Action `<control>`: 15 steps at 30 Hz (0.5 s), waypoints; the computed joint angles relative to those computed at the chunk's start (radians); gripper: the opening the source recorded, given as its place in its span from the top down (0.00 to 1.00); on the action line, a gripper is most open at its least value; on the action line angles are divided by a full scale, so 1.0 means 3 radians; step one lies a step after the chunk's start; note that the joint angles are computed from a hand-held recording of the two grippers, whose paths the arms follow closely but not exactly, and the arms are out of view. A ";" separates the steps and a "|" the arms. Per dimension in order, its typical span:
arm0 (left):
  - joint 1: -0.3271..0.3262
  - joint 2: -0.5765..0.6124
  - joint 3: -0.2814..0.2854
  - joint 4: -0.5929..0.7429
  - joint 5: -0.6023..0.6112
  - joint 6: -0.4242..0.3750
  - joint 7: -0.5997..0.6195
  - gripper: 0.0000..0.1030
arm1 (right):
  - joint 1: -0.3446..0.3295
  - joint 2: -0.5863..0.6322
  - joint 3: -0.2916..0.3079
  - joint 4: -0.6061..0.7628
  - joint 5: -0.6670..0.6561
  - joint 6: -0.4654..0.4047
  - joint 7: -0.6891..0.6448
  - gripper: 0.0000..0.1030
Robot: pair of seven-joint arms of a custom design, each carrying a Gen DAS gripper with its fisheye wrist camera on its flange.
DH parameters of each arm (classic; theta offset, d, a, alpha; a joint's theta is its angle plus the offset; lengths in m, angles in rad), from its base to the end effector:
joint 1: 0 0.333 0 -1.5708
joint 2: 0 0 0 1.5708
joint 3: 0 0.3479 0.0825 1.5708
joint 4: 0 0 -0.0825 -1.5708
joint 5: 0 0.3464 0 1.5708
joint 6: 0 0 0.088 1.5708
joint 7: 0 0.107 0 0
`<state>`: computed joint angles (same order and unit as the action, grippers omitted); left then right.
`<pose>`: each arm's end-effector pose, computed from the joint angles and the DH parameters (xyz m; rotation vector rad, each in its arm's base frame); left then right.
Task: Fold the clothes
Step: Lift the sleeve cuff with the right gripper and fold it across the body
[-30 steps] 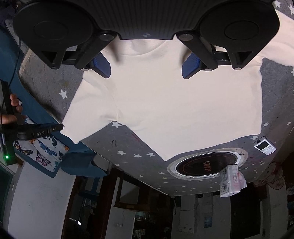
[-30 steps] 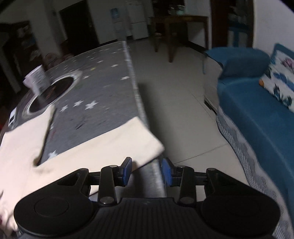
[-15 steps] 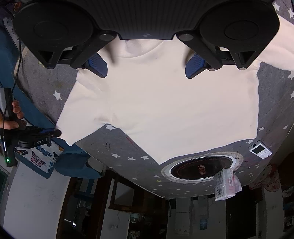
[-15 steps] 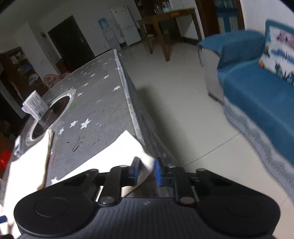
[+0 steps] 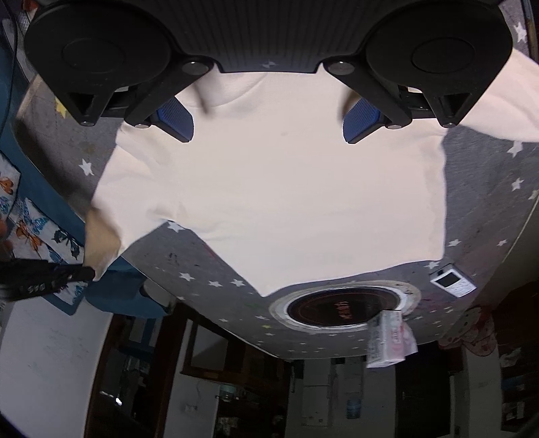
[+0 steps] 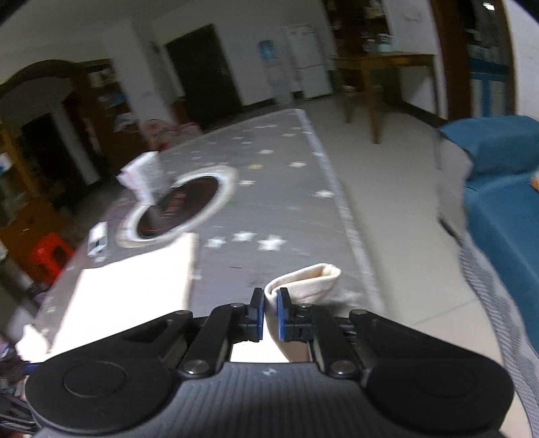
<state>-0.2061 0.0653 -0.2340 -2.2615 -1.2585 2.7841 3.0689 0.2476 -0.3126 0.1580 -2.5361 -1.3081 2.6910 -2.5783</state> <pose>0.4878 -0.1807 0.4176 -1.0107 2.5605 -1.0904 0.3627 0.1937 0.4664 -1.0731 2.0836 -0.7236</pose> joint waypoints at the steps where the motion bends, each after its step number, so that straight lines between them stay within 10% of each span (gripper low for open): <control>1: 0.0010 -0.0001 0.0009 -0.0001 -0.0010 -0.0001 0.0008 0.05 | 0.0008 0.0040 0.0008 0.0073 -0.0036 0.0038 -0.0013 0.93; 15: 0.0187 -0.0003 0.0116 0.0018 -0.0193 -0.0044 0.0065 0.05 | 0.0300 0.0881 -0.0001 0.1103 0.0180 0.0630 -0.0967 0.93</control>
